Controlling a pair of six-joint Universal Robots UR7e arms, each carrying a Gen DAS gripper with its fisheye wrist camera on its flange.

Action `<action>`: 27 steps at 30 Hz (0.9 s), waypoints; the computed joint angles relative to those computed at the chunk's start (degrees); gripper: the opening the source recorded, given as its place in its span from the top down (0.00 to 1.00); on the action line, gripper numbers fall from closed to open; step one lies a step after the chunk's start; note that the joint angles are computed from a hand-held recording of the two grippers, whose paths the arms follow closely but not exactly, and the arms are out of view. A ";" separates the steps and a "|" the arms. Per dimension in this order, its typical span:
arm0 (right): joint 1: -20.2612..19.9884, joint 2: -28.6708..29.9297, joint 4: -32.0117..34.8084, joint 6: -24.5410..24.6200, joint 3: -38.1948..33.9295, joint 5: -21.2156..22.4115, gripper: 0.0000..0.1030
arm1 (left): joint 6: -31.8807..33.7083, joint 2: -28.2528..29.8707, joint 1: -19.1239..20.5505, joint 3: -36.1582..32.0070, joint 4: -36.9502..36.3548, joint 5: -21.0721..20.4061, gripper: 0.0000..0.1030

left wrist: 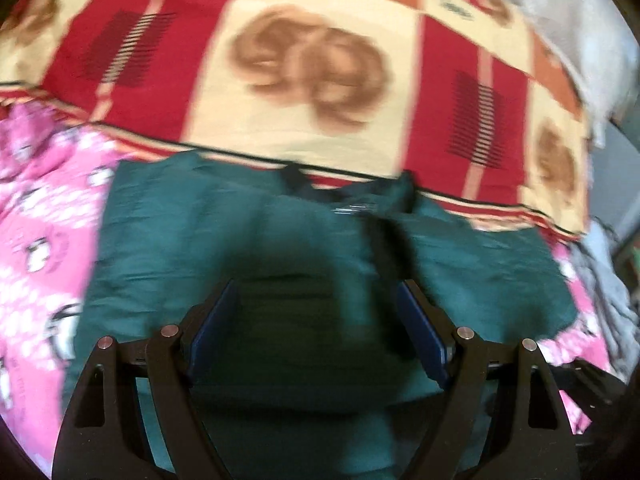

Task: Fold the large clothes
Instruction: 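Release the sleeve with the right tool and flatten the folded jacket with both tools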

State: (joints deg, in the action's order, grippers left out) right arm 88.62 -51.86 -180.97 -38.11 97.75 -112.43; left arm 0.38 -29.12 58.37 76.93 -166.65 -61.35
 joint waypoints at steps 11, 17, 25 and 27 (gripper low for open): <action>-4.23 -6.10 7.86 4.94 3.74 -9.56 0.49 | 8.77 6.35 -0.92 -7.33 6.89 -11.24 0.66; -5.25 -6.45 7.13 1.19 4.22 -9.17 0.39 | 7.37 5.10 -0.89 -5.03 2.63 -9.63 0.85; -5.11 -5.01 3.16 -1.27 4.44 -11.68 0.24 | 6.14 -0.72 -0.08 0.31 -7.97 -10.84 0.86; -5.46 -5.39 3.80 -0.80 4.54 -11.09 0.23 | 5.94 -2.29 0.34 1.59 -10.71 -10.29 0.86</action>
State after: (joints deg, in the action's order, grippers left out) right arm 83.15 -57.24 -177.17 -38.92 102.29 -123.51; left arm 6.32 -31.41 58.71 78.52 -177.37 -71.63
